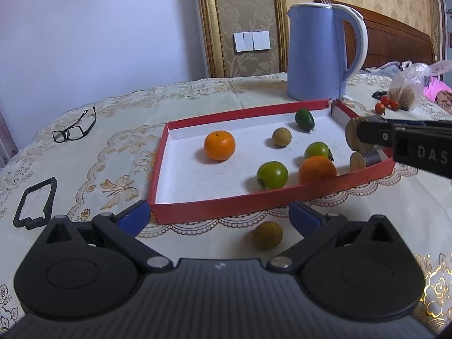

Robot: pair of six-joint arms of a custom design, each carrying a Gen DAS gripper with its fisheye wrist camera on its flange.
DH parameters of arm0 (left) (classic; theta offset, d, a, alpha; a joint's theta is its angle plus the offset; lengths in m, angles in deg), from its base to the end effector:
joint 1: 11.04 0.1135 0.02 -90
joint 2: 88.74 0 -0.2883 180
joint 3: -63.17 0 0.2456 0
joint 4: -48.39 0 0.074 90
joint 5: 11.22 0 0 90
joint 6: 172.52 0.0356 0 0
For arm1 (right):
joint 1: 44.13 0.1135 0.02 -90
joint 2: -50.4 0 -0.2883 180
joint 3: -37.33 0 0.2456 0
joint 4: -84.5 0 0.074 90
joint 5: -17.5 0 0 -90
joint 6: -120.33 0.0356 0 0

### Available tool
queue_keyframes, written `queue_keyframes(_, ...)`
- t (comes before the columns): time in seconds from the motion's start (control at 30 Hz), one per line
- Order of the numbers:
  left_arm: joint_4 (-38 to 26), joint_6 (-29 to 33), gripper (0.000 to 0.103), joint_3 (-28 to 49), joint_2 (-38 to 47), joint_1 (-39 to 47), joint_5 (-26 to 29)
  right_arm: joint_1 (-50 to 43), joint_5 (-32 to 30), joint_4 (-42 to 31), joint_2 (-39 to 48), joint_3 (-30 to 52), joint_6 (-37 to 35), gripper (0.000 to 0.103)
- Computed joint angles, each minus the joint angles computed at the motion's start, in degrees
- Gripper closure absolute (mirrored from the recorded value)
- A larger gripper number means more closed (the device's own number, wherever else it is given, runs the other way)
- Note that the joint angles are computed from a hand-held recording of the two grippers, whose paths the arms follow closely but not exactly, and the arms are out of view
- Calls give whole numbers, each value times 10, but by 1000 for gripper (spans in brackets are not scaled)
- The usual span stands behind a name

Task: Organize fruits
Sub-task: 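Carry the dark block over the box with the right gripper, then close the left gripper on the brown round fruit while the right gripper holds the dark block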

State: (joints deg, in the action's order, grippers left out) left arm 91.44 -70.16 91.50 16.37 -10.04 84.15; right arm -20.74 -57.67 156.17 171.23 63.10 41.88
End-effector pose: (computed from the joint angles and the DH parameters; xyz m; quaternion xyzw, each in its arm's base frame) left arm 0.2424 0.0009 0.0920 0.1092 0.8744 0.0138 0.4726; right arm 0.2290 0.0891 0.0734 -0.0150 0.8317 0.0606 0.5518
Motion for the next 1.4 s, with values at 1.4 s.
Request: queue_keyframes(1.4,-7,3,0,-10,18,-10,27,-101,-41,-242,11,208,-70,74)
